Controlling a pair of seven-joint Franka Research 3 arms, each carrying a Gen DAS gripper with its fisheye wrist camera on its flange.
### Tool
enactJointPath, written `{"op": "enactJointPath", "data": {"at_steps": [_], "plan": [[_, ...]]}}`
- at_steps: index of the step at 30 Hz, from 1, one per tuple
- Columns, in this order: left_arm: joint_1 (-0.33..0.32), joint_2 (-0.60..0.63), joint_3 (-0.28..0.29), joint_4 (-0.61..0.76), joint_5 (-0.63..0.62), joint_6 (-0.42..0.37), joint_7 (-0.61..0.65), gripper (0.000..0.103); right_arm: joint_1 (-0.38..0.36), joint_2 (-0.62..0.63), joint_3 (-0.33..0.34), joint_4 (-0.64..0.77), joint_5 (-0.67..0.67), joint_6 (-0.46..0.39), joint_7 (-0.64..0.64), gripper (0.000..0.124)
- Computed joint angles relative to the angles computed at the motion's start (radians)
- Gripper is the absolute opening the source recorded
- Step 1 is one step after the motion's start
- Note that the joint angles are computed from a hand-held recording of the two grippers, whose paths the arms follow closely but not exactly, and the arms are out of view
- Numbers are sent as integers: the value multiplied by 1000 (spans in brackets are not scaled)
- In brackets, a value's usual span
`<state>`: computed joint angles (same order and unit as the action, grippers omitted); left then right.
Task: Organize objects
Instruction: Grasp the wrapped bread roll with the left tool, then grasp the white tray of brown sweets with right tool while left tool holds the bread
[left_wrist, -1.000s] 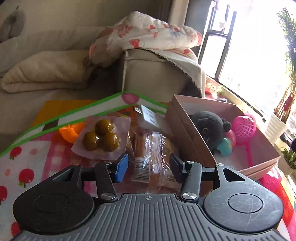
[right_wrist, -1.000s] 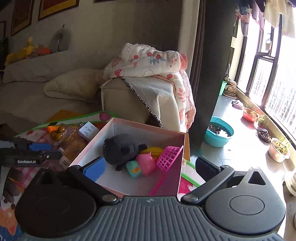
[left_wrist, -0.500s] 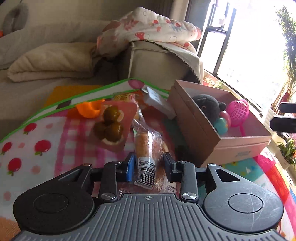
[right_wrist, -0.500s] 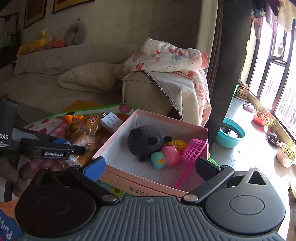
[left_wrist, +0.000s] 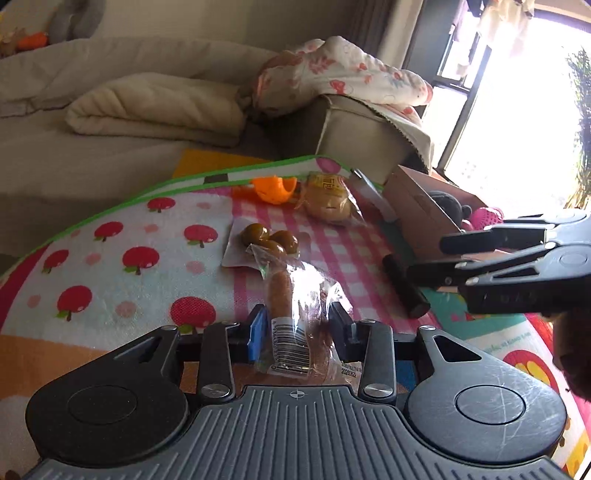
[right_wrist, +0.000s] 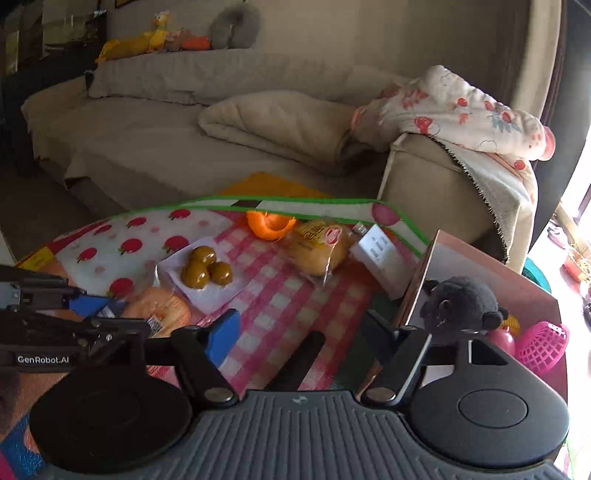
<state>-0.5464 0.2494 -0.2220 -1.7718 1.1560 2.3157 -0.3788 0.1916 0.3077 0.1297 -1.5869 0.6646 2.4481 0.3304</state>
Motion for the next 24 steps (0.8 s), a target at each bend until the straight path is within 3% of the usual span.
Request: {"op": "enactJointPath", "data": {"at_steps": [4, 8, 10, 12, 15, 17, 21, 24], "plan": [[2, 20, 8, 12, 13, 28, -25, 52, 35, -13, -13, -80, -81, 79, 21, 44], [-14, 23, 6, 26, 2, -17, 12, 48, 20, 1, 0, -41, -73, 21, 33, 38], [-25, 4, 0, 18, -18, -83, 38, 46, 13, 19, 10, 9, -45, -29, 38, 44], [-27, -29, -8, -15, -32, -127, 37, 45, 11, 46, 21, 68, -16, -71, 52, 68], [-12, -75, -28, -67, -80, -168, 25, 45, 23, 112, 36, 170, 6, -125, 84, 93], [-2, -91, -40, -90, -112, -193, 23, 43, 55, 169, 36, 241, -24, -147, 147, 97], [34, -166, -52, -198, -74, -57, -99, 38, 139, 295, 14, 387, -150, -159, 316, 97], [48, -191, -70, -223, -40, -48, -151, 38, 173, 397, 1, 539, -240, -252, 436, 93]]}}
